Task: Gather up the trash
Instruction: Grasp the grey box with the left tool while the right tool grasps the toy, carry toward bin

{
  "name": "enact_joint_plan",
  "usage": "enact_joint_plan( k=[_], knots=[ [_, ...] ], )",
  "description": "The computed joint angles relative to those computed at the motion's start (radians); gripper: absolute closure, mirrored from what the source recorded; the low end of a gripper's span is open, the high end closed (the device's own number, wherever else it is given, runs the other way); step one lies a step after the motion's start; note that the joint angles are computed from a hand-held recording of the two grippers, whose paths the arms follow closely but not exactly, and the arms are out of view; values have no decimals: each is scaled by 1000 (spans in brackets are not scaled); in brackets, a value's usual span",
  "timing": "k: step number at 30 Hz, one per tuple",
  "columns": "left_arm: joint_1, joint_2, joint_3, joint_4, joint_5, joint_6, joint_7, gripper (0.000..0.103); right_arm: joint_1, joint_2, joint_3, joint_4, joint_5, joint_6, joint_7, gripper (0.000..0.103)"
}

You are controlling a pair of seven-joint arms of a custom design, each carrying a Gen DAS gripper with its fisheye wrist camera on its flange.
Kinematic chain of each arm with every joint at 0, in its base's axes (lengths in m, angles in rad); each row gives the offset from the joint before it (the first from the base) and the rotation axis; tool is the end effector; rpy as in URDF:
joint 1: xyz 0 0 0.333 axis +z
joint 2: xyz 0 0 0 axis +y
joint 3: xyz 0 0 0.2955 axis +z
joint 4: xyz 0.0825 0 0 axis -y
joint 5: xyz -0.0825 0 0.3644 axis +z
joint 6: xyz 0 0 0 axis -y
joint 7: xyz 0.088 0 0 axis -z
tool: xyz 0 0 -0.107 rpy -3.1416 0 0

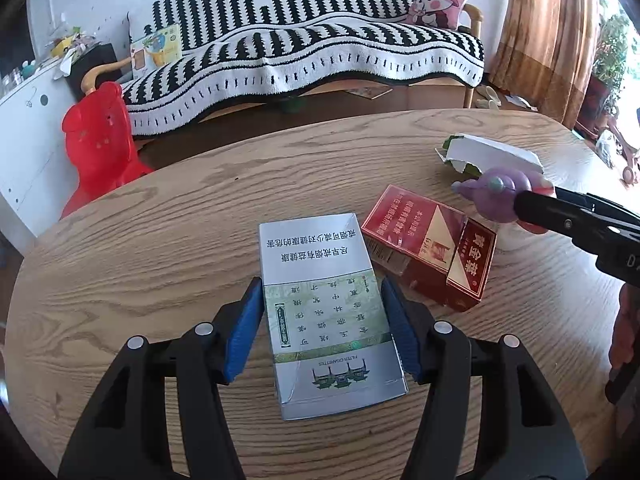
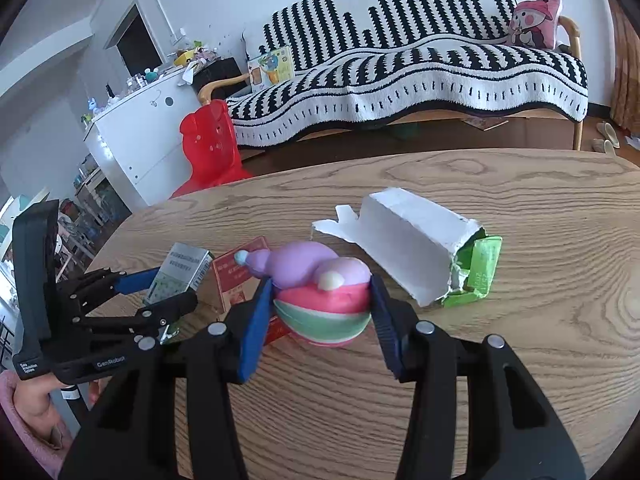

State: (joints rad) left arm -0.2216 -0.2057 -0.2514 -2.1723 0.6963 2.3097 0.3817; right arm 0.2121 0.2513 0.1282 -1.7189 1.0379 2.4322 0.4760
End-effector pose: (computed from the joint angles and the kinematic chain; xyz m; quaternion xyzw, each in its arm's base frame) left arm 0.4571 -0.2265 0.5051 -0.7599 0.5503 -0.1661 0.3037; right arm 0.6123 0.2118 0.4791 -0.8160 0.3529 -0.0154 0.4576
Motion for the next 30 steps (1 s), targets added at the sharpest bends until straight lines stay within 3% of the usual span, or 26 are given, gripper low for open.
enact_joint_plan(
  k=[6,10,12,14,17,21,25,30],
  knots=[
    [-3,-9,-7,-1,4,7,-2,45,-2,-12,2,-11,19,11,-22,55],
    [-23,-34,-25,13,18,15,8,45,-25,-100,-9,-88,104,-9,-78,55],
    [-32,-44,-40,25,34,30,-13,45,-38,-183,-36,-161,148,-22,-116,55],
    [-47,-32,-76,67,64,0,-55,45,-57,-294,-82,-259,178,-38,-152,55],
    [-89,1,-97,111,47,26,-87,45,-93,-463,-169,-404,164,-64,-179,55],
    [-182,115,-148,234,19,56,-102,44,-165,-623,-274,-536,60,-109,-155,55],
    [-290,298,-167,370,-78,190,-74,44,-279,-709,-384,-622,-50,-205,-100,55],
    [-427,566,-174,561,-131,211,-31,44,-413,-701,-423,-735,-172,-256,-31,54]
  ],
)
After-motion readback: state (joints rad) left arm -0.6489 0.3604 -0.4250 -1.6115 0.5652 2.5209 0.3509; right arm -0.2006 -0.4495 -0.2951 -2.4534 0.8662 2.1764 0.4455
